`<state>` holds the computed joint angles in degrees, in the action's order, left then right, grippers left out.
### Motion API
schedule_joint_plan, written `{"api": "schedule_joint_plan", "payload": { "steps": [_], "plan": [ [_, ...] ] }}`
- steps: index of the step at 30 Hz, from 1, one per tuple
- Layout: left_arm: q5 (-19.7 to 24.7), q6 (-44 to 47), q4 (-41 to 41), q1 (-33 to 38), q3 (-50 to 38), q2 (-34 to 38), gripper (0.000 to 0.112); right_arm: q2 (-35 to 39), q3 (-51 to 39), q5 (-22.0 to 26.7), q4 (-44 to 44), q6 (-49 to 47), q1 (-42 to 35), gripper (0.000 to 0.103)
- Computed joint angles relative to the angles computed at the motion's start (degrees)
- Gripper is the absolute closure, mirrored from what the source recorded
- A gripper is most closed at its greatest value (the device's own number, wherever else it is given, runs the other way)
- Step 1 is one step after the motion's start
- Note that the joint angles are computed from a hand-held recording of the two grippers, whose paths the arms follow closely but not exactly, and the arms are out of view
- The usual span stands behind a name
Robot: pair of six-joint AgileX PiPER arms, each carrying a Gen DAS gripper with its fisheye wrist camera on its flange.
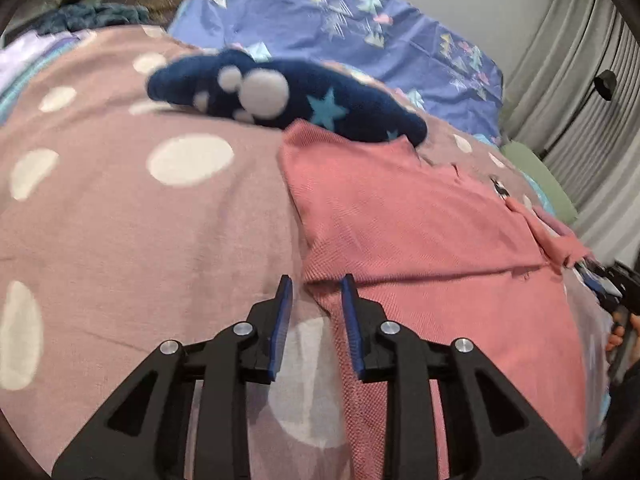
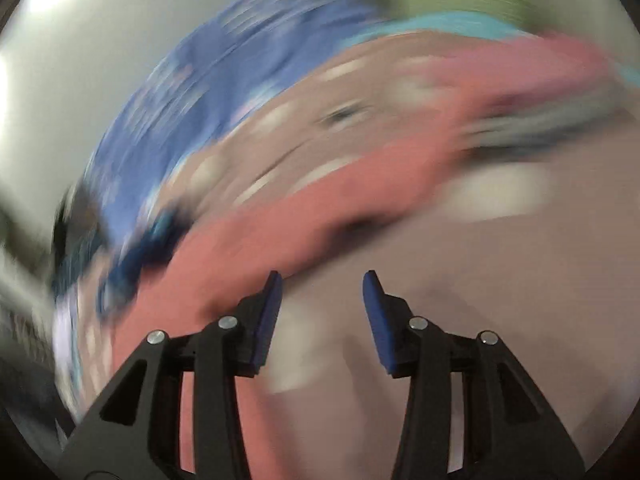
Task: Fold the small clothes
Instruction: 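Move the right tool to the other sleeve cuff of the shirt, then grasp the sleeve cuff with the right tool and fold it across the body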
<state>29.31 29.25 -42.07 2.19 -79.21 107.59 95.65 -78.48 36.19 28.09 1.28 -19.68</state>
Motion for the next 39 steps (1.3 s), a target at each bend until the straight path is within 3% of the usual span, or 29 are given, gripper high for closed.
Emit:
{"api": "schedule_joint_plan", "payload": {
  "steps": [3,6,10,12,15,17,20,22,24,25,28,31,34,37,39],
  "plan": [
    [-2.11,-3.08,2.60,-2.10,-0.15,-2.27,0.085,0.32,-0.62,1.89,8.40,-6.51,-11.33,0.059],
    [-0.86,-18.13,17.86,-8.16,-6.26,-0.94,0.083,3.18,-3.44,3.00,16.94,-13.61,-15.97,0.059],
    [2.67,-36.78,37.31,-16.10,-18.43,5.51,0.072,8.42,-7.67,7.58,23.83,-17.28,-16.17,0.059],
    [5.14,-41.80,42.14,-18.16,-23.99,9.25,0.072,11.00,-8.83,9.43,25.46,-18.56,-15.31,0.058],
    [10.95,-43.28,42.71,-19.27,-34.30,17.41,0.072,13.43,-10.18,7.55,22.84,-15.90,-11.86,0.059],
    [12.41,-44.16,44.99,-20.18,-36.43,20.88,0.068,13.44,-10.02,2.37,18.12,-12.25,-8.98,0.059],
    [9.12,-38.40,40.30,-19.12,-33.48,19.53,0.059,14.38,-12.10,-2.54,11.37,-5.29,-6.11,0.058],
    [8.96,-33.31,35.36,-18.04,-33.22,19.81,0.052,17.03,-15.47,-3.73,6.45,1.30,-5.04,0.063],
    [9.89,-32.91,35.79,-18.47,-34.47,20.42,0.046,19.50,-18.58,-3.70,3.78,5.66,-4.27,0.098],
    [10.46,-35.37,38.82,-19.45,-35.24,20.75,0.044,20.23,-19.41,-3.64,3.80,6.37,-3.94,0.099],
    [11.25,-40.77,45.21,-21.43,-36.34,21.49,0.043,20.11,-19.77,-4.62,11.98,-2.07,-2.21,0.100],
    [9.48,-38.45,41.56,-20.32,-34.40,20.54,0.042,17.64,-19.53,-5.15,20.61,-13.90,2.96,0.100],
    [6.35,-28.28,29.53,-17.30,-30.40,18.65,0.042,17.14,-21.86,-1.82,28.59,-24.18,10.33,0.100],
    [0.90,-16.12,12.35,-14.18,-23.66,15.99,0.042,18.70,-24.30,1.72,29.38,-30.92,19.72,0.100],
    [2.83,-9.85,0.89,-11.00,-22.43,15.40,0.043,20.59,-25.70,3.60,25.44,-30.48,23.50,0.100]
  ]
}}
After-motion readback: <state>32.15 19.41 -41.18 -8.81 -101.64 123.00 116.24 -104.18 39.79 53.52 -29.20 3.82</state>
